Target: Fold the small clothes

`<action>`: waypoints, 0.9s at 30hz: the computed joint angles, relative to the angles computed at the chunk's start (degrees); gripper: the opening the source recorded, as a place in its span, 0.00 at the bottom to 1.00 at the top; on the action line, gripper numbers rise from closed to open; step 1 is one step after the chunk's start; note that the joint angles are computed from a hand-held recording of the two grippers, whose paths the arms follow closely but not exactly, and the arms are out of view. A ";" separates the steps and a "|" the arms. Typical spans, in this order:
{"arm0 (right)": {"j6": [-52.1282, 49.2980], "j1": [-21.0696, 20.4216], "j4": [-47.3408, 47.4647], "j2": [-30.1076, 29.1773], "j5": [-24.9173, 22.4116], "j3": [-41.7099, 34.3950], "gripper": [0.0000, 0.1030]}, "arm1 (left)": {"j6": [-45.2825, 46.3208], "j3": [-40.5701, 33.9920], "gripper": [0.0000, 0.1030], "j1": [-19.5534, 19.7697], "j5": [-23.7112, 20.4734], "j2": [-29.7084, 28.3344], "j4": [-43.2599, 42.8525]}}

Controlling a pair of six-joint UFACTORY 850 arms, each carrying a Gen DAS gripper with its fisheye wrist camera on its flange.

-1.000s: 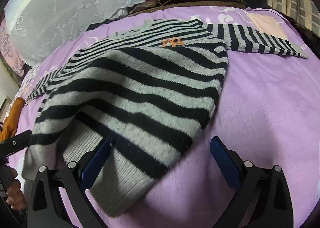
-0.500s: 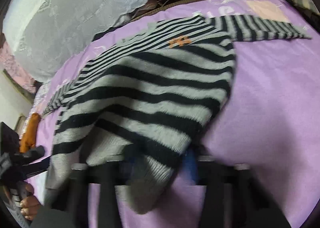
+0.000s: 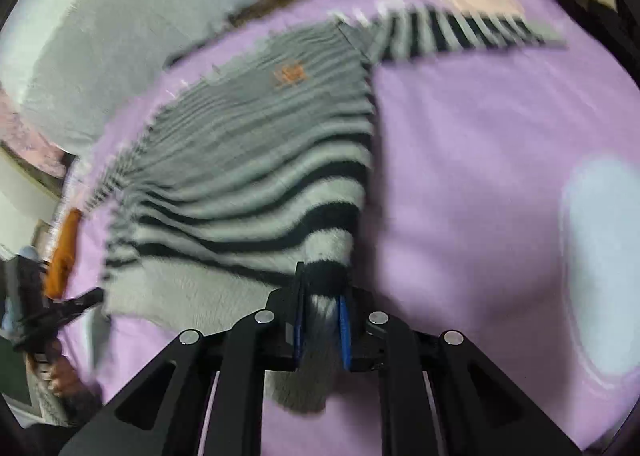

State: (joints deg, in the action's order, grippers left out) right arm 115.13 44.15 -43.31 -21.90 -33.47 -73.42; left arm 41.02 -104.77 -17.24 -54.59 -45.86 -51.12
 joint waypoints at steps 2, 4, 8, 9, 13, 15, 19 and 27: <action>-1.43 0.45 0.09 -1.03 -1.96 -1.53 0.20 | -0.71 -0.30 0.04 0.31 -0.93 -0.58 -1.31; -3.69 0.83 -0.43 -1.86 -2.61 -3.27 0.42 | -1.12 -1.33 0.12 0.71 -2.77 -1.35 -3.83; -6.05 0.97 -0.31 -2.98 -4.61 -5.03 0.53 | -0.63 -3.06 0.48 0.33 -5.12 -2.63 -7.87; -3.59 0.78 -1.70 -2.65 -3.38 -4.31 0.53 | -0.72 -3.61 0.48 -0.13 -5.42 -3.02 -7.92; -0.33 0.01 -3.99 -2.97 -1.83 -4.09 0.45 | -3.27 -6.72 0.27 -2.11 -2.40 -5.35 -4.33; 0.09 -0.13 -4.19 -3.21 -1.66 -4.37 0.42 | -5.17 -8.10 0.23 -1.58 -3.67 -6.51 -4.48; 1.86 -0.27 -5.43 -2.73 -0.37 -3.30 0.42 | -4.45 -5.53 0.25 0.79 -4.57 -4.50 -6.89; 4.26 -0.35 -7.20 -2.76 0.40 -2.74 0.43 | -4.65 -4.83 0.43 -0.62 -3.23 -4.19 -5.02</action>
State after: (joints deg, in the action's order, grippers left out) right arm 119.39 43.80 -50.50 -24.66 -33.06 -76.16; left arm 36.37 -109.60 -17.86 -57.82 -50.05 -56.14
